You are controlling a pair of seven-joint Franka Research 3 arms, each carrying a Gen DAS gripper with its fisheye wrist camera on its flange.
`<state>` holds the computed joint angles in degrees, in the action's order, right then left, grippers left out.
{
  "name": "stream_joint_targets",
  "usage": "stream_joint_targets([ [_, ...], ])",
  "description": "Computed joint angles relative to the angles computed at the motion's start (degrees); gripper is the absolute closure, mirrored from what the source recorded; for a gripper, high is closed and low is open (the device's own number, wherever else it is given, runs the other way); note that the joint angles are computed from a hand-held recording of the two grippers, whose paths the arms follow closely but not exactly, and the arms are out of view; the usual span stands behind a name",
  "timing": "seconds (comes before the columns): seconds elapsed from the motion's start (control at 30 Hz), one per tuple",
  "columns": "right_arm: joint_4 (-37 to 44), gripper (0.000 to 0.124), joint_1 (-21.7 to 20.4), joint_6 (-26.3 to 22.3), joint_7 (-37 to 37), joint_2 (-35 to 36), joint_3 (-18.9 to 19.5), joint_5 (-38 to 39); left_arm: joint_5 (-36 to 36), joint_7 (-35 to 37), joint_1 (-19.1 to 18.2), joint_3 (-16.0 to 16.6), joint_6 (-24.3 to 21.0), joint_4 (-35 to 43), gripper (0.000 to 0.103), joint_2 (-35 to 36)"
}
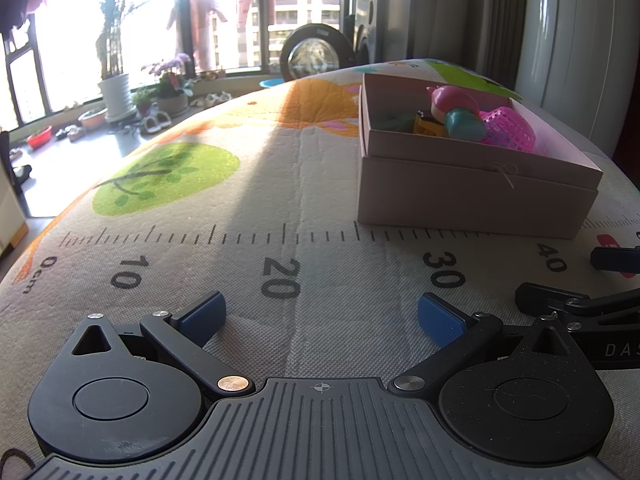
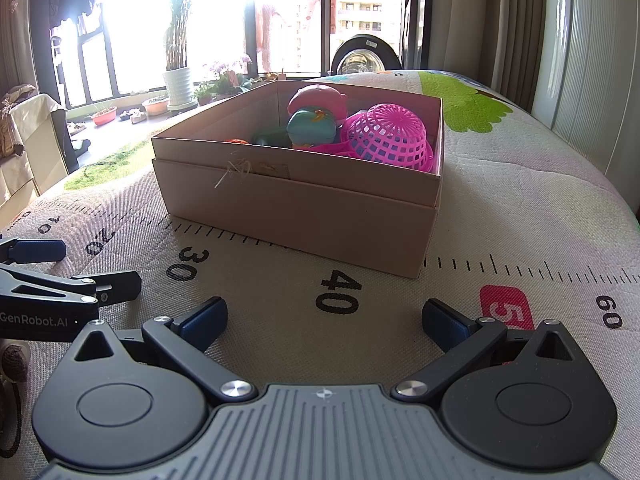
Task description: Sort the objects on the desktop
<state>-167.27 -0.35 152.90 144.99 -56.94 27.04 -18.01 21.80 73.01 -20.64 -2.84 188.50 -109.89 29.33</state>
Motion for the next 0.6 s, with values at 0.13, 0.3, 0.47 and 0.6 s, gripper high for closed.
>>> stream_joint_targets([
  [0.13, 0.0, 0.021, 0.1, 0.0, 0.1, 0.0, 0.0, -0.1, -0.1, 0.1, 0.0, -0.1, 0.0, 0.0, 0.000, 0.0],
  [0.3, 0.0, 0.021, 0.1, 0.0, 0.1, 0.0, -0.1, -0.1, 0.1, 0.4, 0.6, -0.7, -0.4, 0.1, 0.000, -0.1],
  [0.47, 0.0, 0.021, 0.1, -0.1, 0.1, 0.0, -0.1, -0.1, 0.6, 0.9, 2.3, -2.5, -1.6, 0.5, 0.000, -0.1],
  [0.6, 0.0, 0.021, 0.1, -0.1, 0.1, 0.0, -0.1, -0.1, 1.1, 1.8, 4.8, -5.2, -2.1, 0.5, 0.000, -0.1],
])
